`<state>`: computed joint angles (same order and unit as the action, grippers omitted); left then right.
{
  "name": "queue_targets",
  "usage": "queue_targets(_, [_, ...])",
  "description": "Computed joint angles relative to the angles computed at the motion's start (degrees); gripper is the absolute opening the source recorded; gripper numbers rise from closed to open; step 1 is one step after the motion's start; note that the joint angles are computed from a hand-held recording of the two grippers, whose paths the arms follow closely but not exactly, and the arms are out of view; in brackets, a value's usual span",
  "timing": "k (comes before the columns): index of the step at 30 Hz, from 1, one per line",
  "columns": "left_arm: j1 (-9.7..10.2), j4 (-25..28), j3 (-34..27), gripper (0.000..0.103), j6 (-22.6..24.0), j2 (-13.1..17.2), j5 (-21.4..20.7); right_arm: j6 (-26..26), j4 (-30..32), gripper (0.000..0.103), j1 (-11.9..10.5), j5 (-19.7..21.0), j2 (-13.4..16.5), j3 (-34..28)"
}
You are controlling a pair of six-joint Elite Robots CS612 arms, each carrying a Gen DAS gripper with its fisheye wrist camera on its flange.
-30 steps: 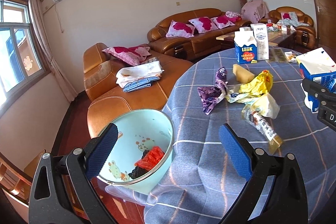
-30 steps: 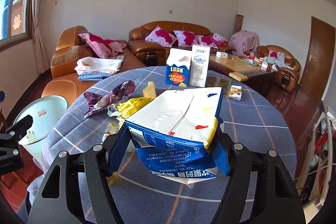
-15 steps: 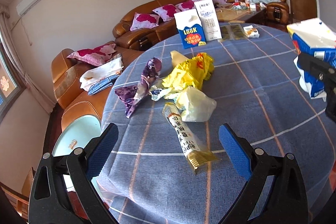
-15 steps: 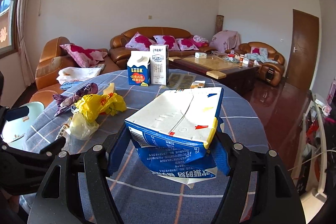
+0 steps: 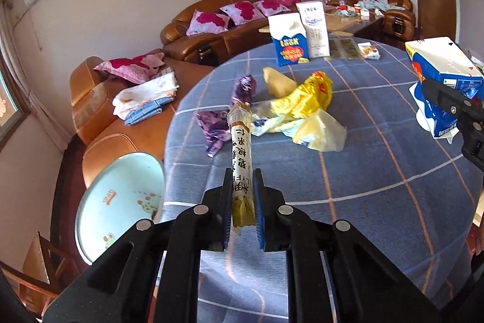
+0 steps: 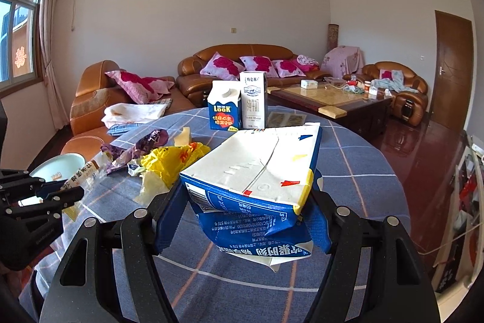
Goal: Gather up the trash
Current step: 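Carry the sausage stick and carton box over the bucket and open both grippers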
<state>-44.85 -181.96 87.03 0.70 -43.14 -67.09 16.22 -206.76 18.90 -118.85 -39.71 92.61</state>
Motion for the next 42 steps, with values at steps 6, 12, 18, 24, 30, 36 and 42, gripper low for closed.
queue_targets(6, [0.73,-5.00,0.64,0.013,0.64,-0.51,7.24,-5.83,-1.14,0.070,0.41,3.16,1.38,-3.60])
queue_targets(12, [2.18,-5.59,0.49,0.013,-0.77,-0.52,10.78,-10.80,-1.67,0.070,0.91,7.66,2.97,-7.65])
queue_targets(18, [3.28,-5.93,0.60,0.013,-1.92,-0.67,13.14,-12.93,-0.53,0.070,1.22,10.53,4.33,-11.25])
queue_targets(24, [4.24,-6.10,0.73,0.013,-2.88,-0.77,15.75,-15.43,1.99,0.070,1.64,13.83,6.16,-16.01])
queue_targets(30, [5.26,-5.29,0.32,0.013,-3.74,-0.52,18.37,-17.18,5.01,0.070,1.77,17.39,7.82,-20.10])
queue_targets(36, [6.11,-3.90,-0.19,0.013,-4.47,-0.30,20.26,-18.38,8.27,0.070,2.01,19.78,9.46,-24.13])
queue_targets(42, [6.64,-2.31,-0.43,0.013,-5.29,-0.21,21.92,-20.09,10.34,0.070,2.23,21.86,10.94,-27.17])
